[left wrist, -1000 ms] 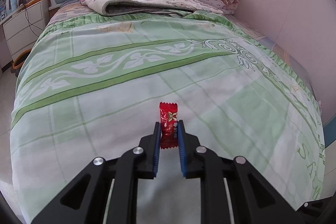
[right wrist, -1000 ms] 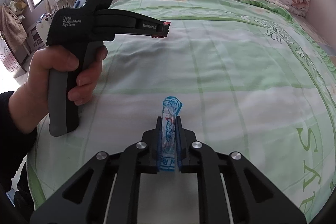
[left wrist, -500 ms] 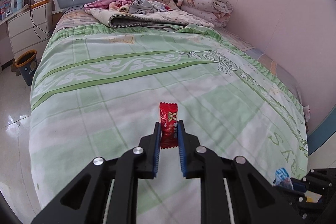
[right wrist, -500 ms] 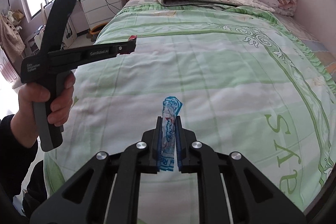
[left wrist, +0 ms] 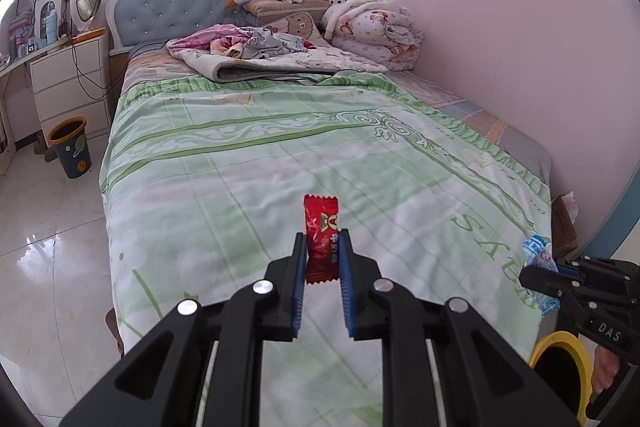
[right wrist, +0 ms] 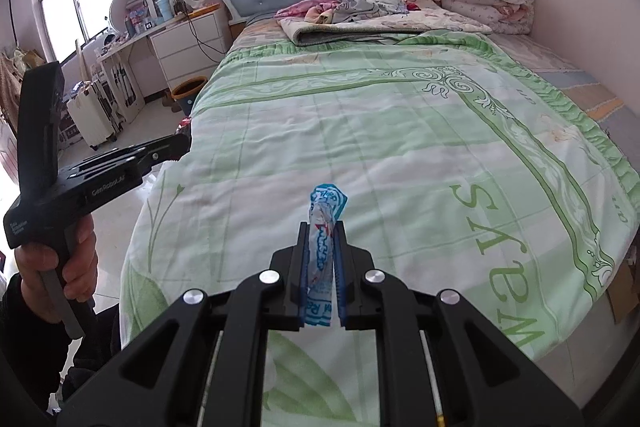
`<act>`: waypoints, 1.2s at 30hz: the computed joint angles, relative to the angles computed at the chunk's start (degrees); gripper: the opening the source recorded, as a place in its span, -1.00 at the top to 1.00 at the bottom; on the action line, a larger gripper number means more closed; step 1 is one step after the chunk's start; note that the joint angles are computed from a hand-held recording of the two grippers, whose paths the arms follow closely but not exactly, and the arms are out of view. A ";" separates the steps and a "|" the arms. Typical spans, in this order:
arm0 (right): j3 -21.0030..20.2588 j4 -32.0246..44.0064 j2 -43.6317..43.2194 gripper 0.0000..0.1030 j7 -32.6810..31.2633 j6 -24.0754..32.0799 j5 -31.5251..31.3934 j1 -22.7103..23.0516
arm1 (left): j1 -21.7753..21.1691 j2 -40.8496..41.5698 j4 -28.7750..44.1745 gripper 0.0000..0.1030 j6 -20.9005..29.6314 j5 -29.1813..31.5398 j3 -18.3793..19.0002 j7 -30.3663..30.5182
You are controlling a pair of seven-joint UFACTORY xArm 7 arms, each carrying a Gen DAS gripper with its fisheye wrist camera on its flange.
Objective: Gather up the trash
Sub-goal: 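Carry blue-white wrapper in right tool and red wrapper in left tool over bin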
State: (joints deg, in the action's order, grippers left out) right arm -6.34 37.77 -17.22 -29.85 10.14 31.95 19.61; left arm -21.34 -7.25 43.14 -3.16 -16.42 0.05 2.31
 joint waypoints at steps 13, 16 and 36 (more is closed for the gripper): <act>1.04 -17.40 -31.57 0.79 10.68 8.29 -13.82 -9.78 | -0.16 -16.92 -11.76 0.72 -0.20 10.48 -9.53 -13.54; -0.11 -20.11 -38.46 0.79 12.26 12.40 -16.70 -12.64 | -1.81 -18.89 -12.47 0.72 0.16 11.95 -10.29 -14.97; -10.29 -27.60 -59.92 0.79 8.08 30.56 -21.58 -29.09 | -10.11 -15.65 -9.36 0.72 6.55 17.52 -14.10 -16.68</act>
State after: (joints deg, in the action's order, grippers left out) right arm -16.64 10.17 -77.14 -21.77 40.70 10.37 -9.47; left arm -31.45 -22.90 33.78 3.39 1.11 -14.05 -14.38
